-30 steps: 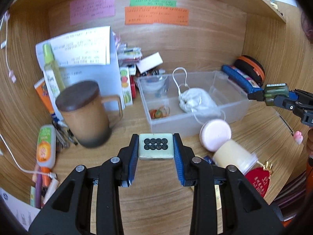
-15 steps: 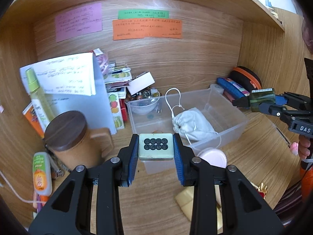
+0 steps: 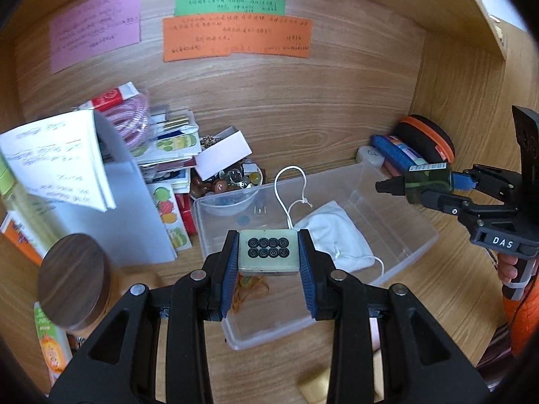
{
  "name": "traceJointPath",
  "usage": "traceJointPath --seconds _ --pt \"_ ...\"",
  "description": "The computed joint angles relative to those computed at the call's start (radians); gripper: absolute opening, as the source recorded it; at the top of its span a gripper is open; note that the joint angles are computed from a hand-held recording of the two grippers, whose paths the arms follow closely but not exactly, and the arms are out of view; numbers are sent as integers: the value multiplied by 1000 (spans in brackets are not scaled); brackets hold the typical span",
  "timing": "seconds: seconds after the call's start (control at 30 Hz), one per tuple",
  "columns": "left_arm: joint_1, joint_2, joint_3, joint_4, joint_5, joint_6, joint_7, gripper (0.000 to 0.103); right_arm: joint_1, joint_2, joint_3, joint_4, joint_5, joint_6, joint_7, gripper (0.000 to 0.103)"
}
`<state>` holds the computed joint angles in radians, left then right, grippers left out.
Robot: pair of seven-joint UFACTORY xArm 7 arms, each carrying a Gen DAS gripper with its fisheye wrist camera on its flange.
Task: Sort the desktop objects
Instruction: 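Carry the tile and glass bottle with both tools over the clear bin, then open the left tool to drop the tile while right tool releases the bottle into the bin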
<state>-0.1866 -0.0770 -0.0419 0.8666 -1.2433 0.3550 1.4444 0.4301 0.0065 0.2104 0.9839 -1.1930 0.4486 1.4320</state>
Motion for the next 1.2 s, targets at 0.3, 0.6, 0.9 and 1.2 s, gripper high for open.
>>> traceJointPath --seconds 0.3,0.6,0.9,1.2 --pt "21 140 -42 123 133 6 -130 33 17 132 -48 103 85 0 -136 39" --pt "63 282 -104 215 336 -8 -318 33 72 237 -111 192 156 39 -273 39" --pt "102 326 -132 259 480 56 -448 33 111 311 -146 261 217 80 -357 39" --pt "54 332 -117 231 765 -11 -636 33 155 352 -164 314 251 141 -439 39"
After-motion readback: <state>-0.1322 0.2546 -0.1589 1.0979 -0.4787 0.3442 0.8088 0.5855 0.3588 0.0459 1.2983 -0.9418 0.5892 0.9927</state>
